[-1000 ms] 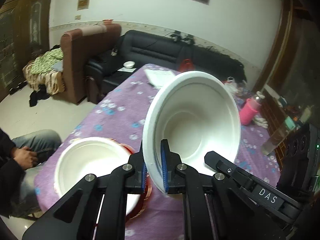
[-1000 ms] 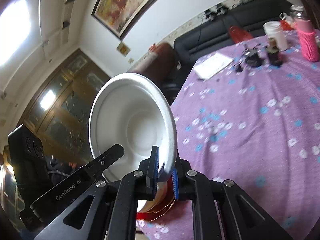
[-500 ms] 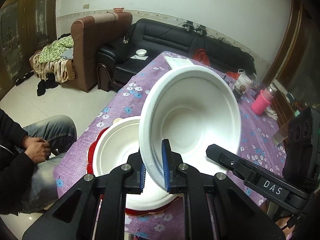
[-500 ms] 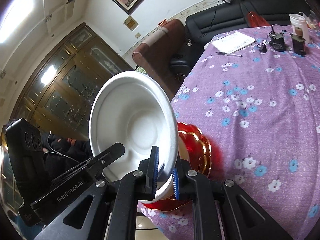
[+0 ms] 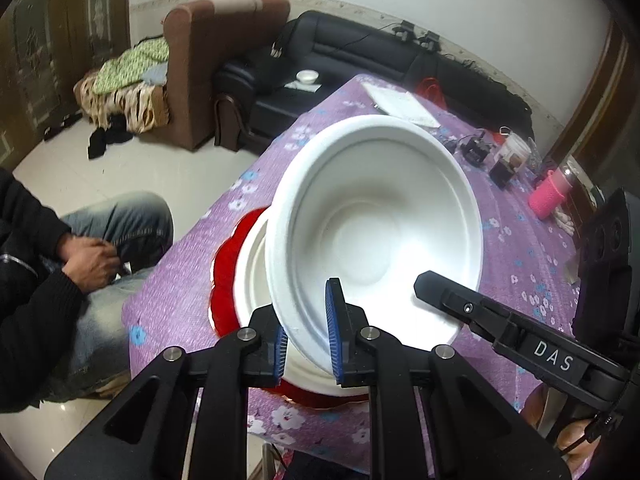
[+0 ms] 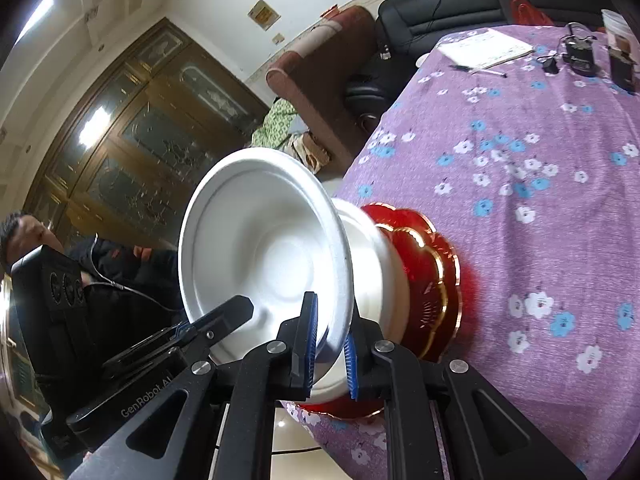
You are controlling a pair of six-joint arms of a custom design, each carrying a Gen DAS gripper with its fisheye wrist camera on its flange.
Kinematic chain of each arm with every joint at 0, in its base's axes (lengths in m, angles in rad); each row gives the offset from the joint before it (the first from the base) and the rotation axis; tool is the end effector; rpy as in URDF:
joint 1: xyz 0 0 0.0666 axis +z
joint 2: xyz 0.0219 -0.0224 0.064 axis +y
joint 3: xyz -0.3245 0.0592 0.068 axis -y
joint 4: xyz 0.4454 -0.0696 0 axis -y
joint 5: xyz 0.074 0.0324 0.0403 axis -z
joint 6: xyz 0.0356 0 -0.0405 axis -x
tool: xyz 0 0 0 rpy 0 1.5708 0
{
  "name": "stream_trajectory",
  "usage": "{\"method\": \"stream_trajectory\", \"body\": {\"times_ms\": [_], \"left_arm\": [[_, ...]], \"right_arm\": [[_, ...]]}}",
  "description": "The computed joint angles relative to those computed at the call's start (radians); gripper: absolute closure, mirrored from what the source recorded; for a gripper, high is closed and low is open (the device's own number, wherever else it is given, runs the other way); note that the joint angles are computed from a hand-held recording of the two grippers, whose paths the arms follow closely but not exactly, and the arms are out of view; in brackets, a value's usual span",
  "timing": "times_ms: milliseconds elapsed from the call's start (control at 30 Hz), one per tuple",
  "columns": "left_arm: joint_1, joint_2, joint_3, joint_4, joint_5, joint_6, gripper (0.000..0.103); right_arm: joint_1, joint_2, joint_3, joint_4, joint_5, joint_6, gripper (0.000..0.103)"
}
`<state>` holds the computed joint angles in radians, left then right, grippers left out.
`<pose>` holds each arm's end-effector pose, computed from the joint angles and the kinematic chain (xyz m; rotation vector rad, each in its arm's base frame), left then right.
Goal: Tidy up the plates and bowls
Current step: 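Lift the white bowl and carry it over the stack, then lower the white bowl onto the stack and open both grippers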
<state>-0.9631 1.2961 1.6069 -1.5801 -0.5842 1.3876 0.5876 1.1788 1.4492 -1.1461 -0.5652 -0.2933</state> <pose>0.2750 -0.3617 0.4985 -0.6359 2.4109 -0.0606 0.3696 0.2686 0.4954 -0.6382 2.4790 1.0618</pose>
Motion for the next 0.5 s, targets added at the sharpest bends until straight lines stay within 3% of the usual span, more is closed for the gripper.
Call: {"method": "stream_trajectory", "body": {"times_ms": [167,500], "left_arm": [[0.019,-0.04,-0.067,0.036,0.051,0.01,0.088],[0.021,-0.033,-0.067,0.036,0.059,-0.01,0.084]], "right_arm": [[0.033,0.012,-0.007,0.017,0.059,0.01,0.092],[0.059,0.013,-0.019,0.051,0.137,0.033,0.092]]}}
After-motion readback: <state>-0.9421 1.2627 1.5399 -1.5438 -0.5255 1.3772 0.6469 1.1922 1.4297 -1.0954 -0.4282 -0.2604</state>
